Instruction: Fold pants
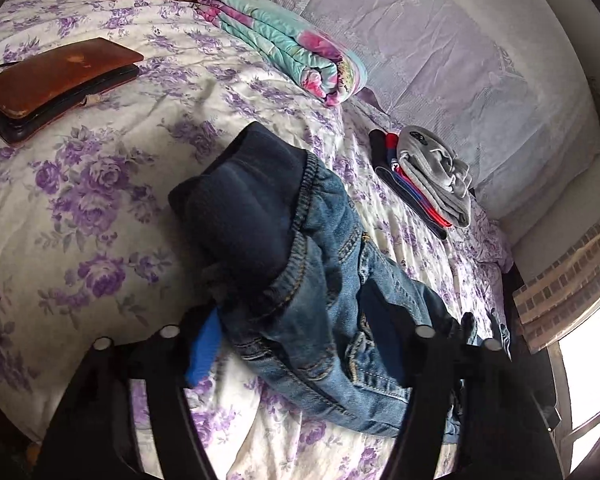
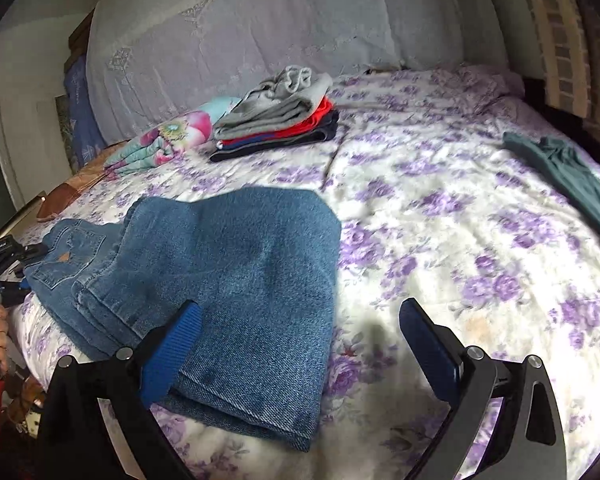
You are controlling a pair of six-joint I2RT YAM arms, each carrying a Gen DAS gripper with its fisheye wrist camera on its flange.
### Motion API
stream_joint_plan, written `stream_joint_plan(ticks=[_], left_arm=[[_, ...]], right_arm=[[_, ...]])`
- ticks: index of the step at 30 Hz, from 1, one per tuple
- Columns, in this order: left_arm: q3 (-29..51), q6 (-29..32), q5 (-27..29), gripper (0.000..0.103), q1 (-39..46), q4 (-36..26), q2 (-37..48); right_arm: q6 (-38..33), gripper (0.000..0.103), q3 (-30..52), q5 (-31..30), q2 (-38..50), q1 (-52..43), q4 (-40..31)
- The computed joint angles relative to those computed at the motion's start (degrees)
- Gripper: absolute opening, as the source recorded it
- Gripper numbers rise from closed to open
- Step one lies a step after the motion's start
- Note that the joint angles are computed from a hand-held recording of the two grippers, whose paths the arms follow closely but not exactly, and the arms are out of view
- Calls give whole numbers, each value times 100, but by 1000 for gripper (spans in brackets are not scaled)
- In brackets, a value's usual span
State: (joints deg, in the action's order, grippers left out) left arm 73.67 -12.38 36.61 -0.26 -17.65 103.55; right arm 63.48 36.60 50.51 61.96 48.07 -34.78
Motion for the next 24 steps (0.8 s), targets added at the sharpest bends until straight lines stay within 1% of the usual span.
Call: stream_joint_plan(ticks=[1,2,4,5,6,7,9,10,11,14,15,17,18,20,22,24], left_arm=[[60,64,25,47,31,-76,43],[96,124,81,42,65,-126,72],[10,251,62,36,53,-76,-30],[-97,356,-117,33,-36,9,-177],[-261,508,-389,31,-165,138,-412],[-412,633,-607,31,-288,256,-649],[-667,760,-936,30,-566,468,-1137],[-735,807,-1055,30,-688,517,-1346],[-772,865,-1168,30,-826,539,-1547],[-806,1128,-1526,30,-1389,544,-2124],[-834,1258,-1731,30,-1683,586,-2315],[-868,1591,-2210,30,-2360,679,-2572],[-891,1817,-2548,30,-2832,763,-2656],[-975,2196,-3035,30,-3617,951,-2693],[-1045,2606,-3531,29,-4478,1155,-2496],[-1097,2938,-3930,30,-5220,1342,-2057]], right_arm=[[47,99,128,264,120,185,-153],[-89,99,234,321,229,248,-222],[-490,99,599,-139,827,-9,-486],[-671,99,549,-240,929,-92,-325],[-720,99,413,-262,742,-129,-142],[-765,99,266,-465,491,-247,20],[-945,99,-212,-906,-119,-496,576],[-886,99,-418,-931,-427,-493,740],[-684,99,-547,-781,-674,-423,741],[253,99,-774,63,-1385,45,176],[471,99,-812,173,-1589,78,-70],[652,99,-912,65,-1959,-92,-409],[752,99,-1008,51,-2144,-140,-509],[671,99,-1261,18,-2583,-201,-411],[664,99,-1314,173,-2639,-43,-413],[518,99,-1325,178,-2543,-41,-328]])
